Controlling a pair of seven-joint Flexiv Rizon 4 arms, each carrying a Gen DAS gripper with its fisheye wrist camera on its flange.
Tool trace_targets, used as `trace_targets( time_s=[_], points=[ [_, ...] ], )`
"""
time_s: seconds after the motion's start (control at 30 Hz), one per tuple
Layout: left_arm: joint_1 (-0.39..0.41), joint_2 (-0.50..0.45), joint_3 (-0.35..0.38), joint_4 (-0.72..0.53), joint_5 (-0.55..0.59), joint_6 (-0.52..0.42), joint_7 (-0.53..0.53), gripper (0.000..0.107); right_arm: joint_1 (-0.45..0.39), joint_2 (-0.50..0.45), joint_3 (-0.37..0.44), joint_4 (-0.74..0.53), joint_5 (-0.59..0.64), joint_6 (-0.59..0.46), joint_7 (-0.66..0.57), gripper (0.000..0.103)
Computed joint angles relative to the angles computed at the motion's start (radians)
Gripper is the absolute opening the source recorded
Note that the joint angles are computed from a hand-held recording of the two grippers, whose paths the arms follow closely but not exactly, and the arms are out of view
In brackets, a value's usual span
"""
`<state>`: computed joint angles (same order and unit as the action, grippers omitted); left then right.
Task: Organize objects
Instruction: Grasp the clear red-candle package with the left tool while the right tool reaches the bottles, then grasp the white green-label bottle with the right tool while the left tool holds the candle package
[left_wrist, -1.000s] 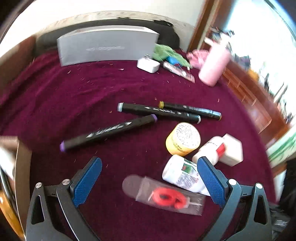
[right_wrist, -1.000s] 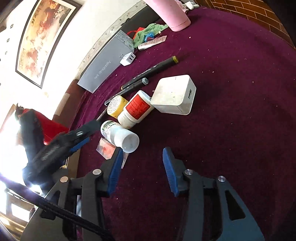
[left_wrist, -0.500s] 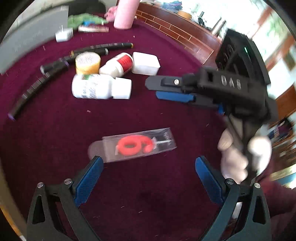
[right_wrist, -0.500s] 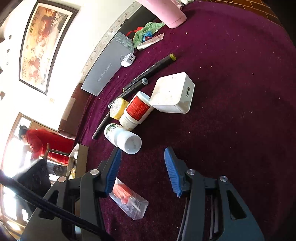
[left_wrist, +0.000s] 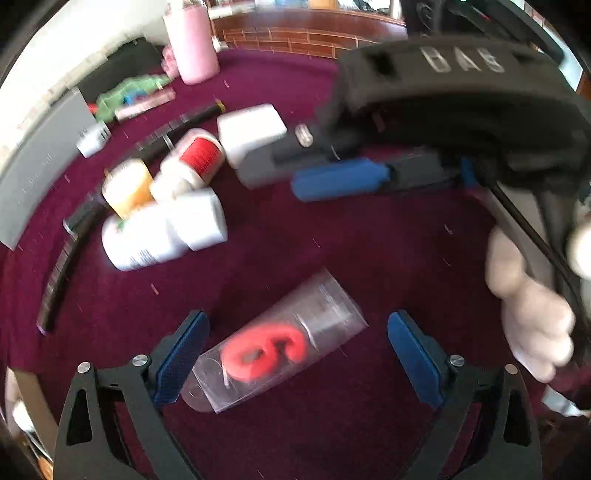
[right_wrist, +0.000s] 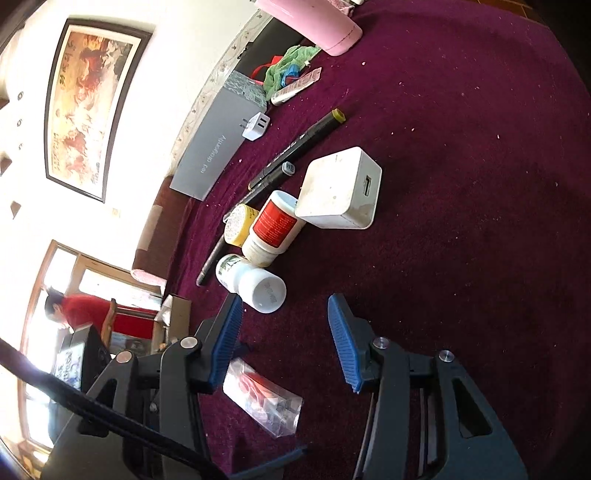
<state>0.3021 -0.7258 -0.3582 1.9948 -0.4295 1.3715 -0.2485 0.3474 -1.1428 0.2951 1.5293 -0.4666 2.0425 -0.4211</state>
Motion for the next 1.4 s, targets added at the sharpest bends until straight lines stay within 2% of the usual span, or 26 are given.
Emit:
trace_targets(
  time_s=[0.07, 0.1, 0.13, 0.17, 0.27, 0.33, 0.5, 0.53, 0.63, 0.73, 0.9, 1.0, 1.07, 1.17, 1.2, 1.27, 1.3, 1.4],
  points=[
    [0.038, 0.023, -0.028, 0.04, -0.012, 0.003, 0.014, 0.07, -0.006, -0.003, 0.006, -0.002, -0.006, 0.003, 0.003, 0.046],
    [0.059, 0.044, -0.039, 0.063, -0.019, -0.014, 0.023, 0.064, -0.005, -0.002, 0.004, -0.002, -0.007, -0.001, 0.004, 0.046],
    [0.067, 0.057, -0.04, 0.075, -0.028, -0.028, 0.027, 0.052, -0.001, 0.001, -0.001, -0.002, -0.007, -0.008, 0.003, 0.046],
    [0.063, 0.065, -0.033, 0.078, -0.038, -0.039, 0.022, 0.045, 0.002, 0.004, -0.004, -0.001, -0.006, -0.012, 0.001, 0.046],
    [0.036, 0.05, -0.027, 0.067, -0.074, -0.012, 0.006, 0.044, 0.004, 0.006, -0.005, 0.0, -0.001, -0.016, -0.004, 0.046],
    [0.034, 0.016, -0.061, 0.068, -0.079, 0.09, 0.011, 0.044, 0.004, 0.005, -0.004, 0.0, 0.001, -0.014, -0.007, 0.046],
    [0.056, -0.054, -0.139, 0.053, -0.027, 0.233, -0.037, 0.047, 0.013, 0.012, -0.015, 0.003, 0.011, -0.026, -0.019, 0.046],
    [0.066, -0.054, -0.144, 0.057, -0.022, 0.231, -0.054, 0.045, 0.016, 0.015, -0.019, 0.003, 0.013, -0.032, -0.023, 0.046],
    [0.142, -0.031, -0.191, 0.112, 0.0, 0.228, -0.092, 0.023, 0.018, 0.015, -0.019, 0.002, 0.021, -0.035, -0.036, 0.046],
    [0.288, -0.013, -0.281, 0.18, 0.009, 0.234, -0.134, 0.023, 0.023, 0.016, -0.022, 0.002, 0.031, -0.033, -0.046, 0.046],
    [0.554, -0.035, -0.44, 0.277, 0.062, 0.338, -0.21, 0.023, 0.047, 0.026, -0.043, 0.004, 0.06, -0.043, -0.067, 0.048],
    [0.621, -0.049, -0.453, 0.289, 0.088, 0.345, -0.258, 0.023, 0.077, 0.042, -0.073, 0.006, 0.097, -0.062, -0.077, 0.049],
    [0.604, -0.049, -0.404, 0.264, 0.094, 0.317, -0.298, 0.023, 0.153, 0.088, -0.158, 0.019, 0.155, -0.12, -0.096, 0.051],
    [0.642, -0.059, -0.416, 0.283, 0.123, 0.317, -0.32, 0.023, 0.281, 0.155, -0.29, 0.029, 0.198, -0.207, -0.168, 0.051],
    [0.643, -0.067, -0.413, 0.276, 0.135, 0.317, -0.328, 0.023, 0.314, 0.173, -0.32, 0.014, 0.184, -0.269, -0.199, 0.051],
    [0.647, -0.081, -0.416, 0.276, 0.163, 0.337, -0.349, 0.023, 0.347, 0.181, -0.35, -0.035, 0.152, -0.384, -0.244, 0.051],
    [0.65, -0.09, -0.414, 0.278, 0.182, 0.355, -0.355, 0.023, 0.354, 0.176, -0.351, -0.082, 0.117, -0.475, -0.273, 0.051],
    [0.658, -0.093, -0.411, 0.291, 0.227, 0.38, -0.385, 0.023, 0.341, 0.141, -0.319, -0.196, 0.057, -0.66, -0.347, 0.051]
  ],
)
